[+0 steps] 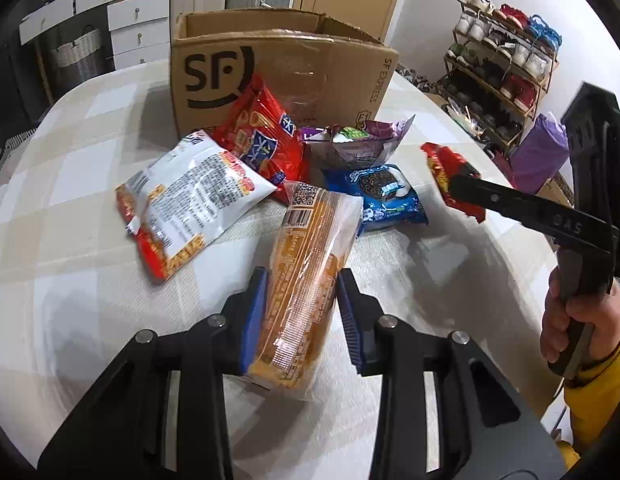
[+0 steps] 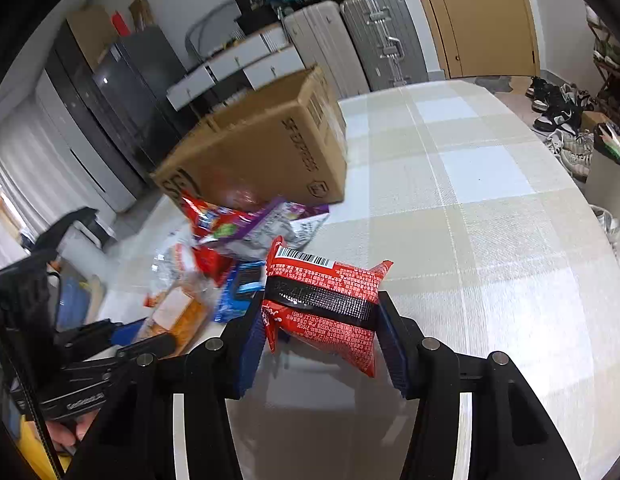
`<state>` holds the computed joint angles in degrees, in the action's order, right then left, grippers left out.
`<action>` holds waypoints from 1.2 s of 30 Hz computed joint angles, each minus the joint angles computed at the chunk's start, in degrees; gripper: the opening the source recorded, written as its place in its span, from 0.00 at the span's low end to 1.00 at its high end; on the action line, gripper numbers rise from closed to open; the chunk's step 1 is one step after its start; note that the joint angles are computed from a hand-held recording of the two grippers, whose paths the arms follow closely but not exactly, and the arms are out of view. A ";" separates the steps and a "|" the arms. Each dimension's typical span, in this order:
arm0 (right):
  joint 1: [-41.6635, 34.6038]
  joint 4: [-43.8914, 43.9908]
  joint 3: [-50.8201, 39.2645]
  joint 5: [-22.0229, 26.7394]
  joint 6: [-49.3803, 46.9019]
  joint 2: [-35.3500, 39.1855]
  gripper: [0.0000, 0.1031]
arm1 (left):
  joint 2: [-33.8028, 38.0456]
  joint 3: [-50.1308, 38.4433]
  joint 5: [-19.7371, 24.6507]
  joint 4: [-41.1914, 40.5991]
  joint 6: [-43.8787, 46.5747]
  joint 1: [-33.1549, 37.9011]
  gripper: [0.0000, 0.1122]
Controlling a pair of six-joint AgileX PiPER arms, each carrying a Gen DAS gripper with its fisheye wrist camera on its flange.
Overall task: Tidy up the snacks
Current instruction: 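Lift both held packs and carry them over the SF box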
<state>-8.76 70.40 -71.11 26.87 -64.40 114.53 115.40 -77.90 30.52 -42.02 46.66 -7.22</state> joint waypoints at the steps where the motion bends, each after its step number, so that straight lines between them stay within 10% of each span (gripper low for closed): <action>1: -0.23 1.57 1.35 0.35 -1.62 -1.06 0.51 | -1.24 1.42 -0.18 -1.24 1.26 0.53 0.28; 8: -1.02 17.43 12.40 6.91 -19.13 -11.62 0.51 | -10.78 10.13 0.68 -8.40 8.70 4.57 0.28; 25: 5.59 21.81 25.36 7.69 -24.49 -32.42 0.51 | -42.56 26.40 0.80 -5.38 5.76 9.41 0.28; 36: 5.97 21.66 30.00 8.04 -24.73 -39.60 0.51 | -55.59 28.14 13.60 -6.92 6.68 19.49 0.28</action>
